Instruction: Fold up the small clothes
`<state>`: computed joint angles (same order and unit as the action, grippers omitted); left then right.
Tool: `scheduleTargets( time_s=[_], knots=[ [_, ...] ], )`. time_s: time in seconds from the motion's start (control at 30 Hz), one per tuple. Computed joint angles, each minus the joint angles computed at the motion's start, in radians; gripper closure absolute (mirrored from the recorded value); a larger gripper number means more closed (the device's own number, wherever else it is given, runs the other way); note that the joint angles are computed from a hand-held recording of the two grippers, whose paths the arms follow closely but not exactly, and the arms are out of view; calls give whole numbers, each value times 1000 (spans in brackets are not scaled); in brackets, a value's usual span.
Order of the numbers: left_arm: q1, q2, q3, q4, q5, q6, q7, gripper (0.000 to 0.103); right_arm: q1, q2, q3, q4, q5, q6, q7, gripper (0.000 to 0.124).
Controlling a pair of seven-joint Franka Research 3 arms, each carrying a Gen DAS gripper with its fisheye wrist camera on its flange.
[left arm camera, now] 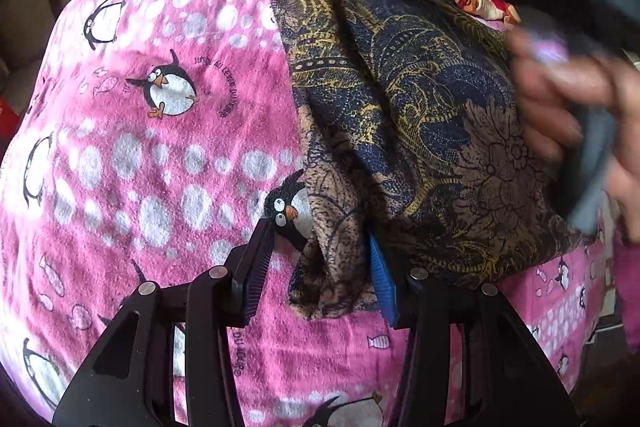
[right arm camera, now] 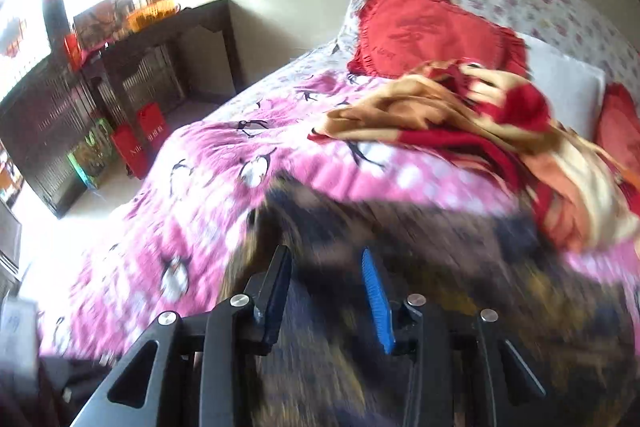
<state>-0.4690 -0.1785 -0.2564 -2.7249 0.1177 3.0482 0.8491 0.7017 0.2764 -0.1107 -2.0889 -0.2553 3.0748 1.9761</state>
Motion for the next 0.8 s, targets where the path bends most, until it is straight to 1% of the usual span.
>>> scheduleTargets(
  time_s=[0.03,0.07,0.13,0.17,0.2,0.27,0.37,0.47,0.53,0.57,0.63,0.67,0.73,0.77,0.8],
  knots=[
    [5,-1,-2,-3,7,4,0,57,24,39,-24,50,-20,-26,17,91],
    [21,0,-16,-3,28,8,-14,57,61,87,-63,109,-35,-61,38,92],
    [34,-2,-24,-9,51,17,-29,57,58,133,-64,172,-57,-124,66,92],
    [29,-1,-18,-10,50,21,-27,57,34,153,-40,196,-39,-140,60,92],
    [17,-1,-7,-11,40,22,-18,57,26,155,-37,192,-36,-122,73,92],
    [8,6,1,-8,31,28,-13,57,-6,135,-5,171,-2,-109,61,92],
    [10,11,3,-6,28,34,-13,57,7,59,-17,94,-19,-88,80,92],
    [47,9,-27,-6,67,34,-48,57,-6,-25,4,4,-44,-59,81,91],
    [65,10,-43,-5,94,37,-76,56,-27,-56,31,-29,-52,-55,71,87],
    [72,11,-48,-5,106,36,-88,56,-47,-61,55,-35,-40,-63,51,85],
    [74,7,-52,-3,122,28,-105,56,-50,-50,58,-26,-61,-93,68,85],
    [71,4,-52,-1,126,23,-110,56,-62,-38,70,-20,-51,-106,67,85],
    [66,1,-48,-5,131,27,-114,56,-109,-7,118,-3,28,-120,36,85],
    [68,1,-48,-5,138,26,-117,55,-115,5,121,-8,51,-97,41,84],
    [65,-2,-47,-6,139,22,-118,55,-105,6,107,-20,49,-65,51,81]
  ],
)
